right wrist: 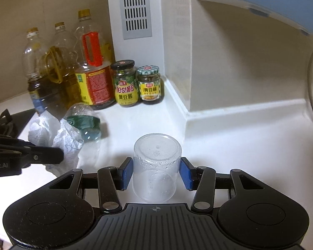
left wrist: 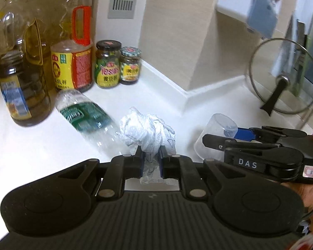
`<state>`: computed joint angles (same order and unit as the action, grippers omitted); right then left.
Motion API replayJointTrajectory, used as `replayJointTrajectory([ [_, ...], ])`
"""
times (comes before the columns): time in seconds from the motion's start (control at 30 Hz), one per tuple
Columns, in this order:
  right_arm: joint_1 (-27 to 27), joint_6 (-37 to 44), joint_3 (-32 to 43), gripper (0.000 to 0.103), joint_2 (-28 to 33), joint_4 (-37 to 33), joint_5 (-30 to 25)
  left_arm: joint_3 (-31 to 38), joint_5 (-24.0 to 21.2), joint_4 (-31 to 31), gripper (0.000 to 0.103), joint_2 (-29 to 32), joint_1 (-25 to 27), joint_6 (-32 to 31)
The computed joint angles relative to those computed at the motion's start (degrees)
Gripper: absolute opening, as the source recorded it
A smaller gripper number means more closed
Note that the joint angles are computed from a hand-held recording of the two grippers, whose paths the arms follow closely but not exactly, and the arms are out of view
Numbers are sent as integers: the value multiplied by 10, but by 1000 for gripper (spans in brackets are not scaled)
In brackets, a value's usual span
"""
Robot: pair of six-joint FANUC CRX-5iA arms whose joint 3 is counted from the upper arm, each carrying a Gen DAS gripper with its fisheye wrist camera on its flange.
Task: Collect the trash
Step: 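Grasp the clear plastic cup with the right gripper while the left holds the tissue, then carry the tissue and clear cup down over the wastebasket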
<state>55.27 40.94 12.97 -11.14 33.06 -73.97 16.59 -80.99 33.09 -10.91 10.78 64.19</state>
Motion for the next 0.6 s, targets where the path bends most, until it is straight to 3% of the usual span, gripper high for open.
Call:
replayJointTrajectory([
  [0.27, 152, -140, -24, 48, -33, 92, -105, -76, -84, 75, 12, -69, 90, -93],
  [0.6, 319, -239, -34, 48, -39, 120, -223, -153, -215, 124, 12, -139, 235, -205],
])
